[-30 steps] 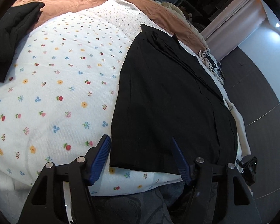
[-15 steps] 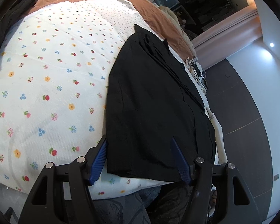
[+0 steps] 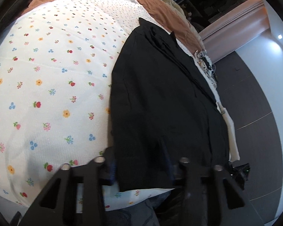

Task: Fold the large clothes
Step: 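Grasp the shirt hem with both grippers and fold it toward the collar, then lift the hem with both grippers and lay it over the collar end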

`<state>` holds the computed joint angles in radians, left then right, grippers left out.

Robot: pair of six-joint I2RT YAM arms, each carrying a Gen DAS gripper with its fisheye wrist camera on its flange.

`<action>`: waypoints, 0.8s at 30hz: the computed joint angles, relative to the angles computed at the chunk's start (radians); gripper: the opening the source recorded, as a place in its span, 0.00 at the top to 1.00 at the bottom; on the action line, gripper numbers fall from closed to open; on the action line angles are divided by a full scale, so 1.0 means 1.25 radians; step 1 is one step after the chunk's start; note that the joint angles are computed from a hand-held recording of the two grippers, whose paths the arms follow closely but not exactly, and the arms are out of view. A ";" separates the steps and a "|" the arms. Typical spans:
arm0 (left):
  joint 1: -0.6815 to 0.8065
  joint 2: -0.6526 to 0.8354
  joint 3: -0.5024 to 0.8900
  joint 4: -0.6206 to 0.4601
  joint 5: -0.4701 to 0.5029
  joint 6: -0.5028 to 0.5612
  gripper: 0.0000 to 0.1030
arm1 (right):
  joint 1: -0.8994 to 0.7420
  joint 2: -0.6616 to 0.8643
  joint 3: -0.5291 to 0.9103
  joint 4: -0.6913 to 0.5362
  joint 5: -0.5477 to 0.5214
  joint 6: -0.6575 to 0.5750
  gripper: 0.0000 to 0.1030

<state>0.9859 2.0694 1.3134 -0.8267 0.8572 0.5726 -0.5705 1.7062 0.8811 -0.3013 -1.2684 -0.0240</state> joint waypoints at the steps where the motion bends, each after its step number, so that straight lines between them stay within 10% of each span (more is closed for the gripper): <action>1: 0.002 -0.001 -0.001 0.003 -0.001 -0.005 0.81 | -0.006 -0.014 -0.006 0.002 0.004 0.003 0.93; 14: 0.086 -0.076 0.044 -0.142 0.182 0.055 0.93 | -0.057 -0.294 -0.037 -0.088 -0.066 0.051 1.00; 20: 0.127 -0.095 0.132 -0.373 0.260 0.188 0.93 | -0.107 -0.316 0.057 -0.373 -0.102 -0.146 1.00; 24: 0.173 -0.096 0.191 -0.583 0.290 0.351 0.93 | -0.109 -0.357 0.047 -0.336 -0.123 -0.095 1.00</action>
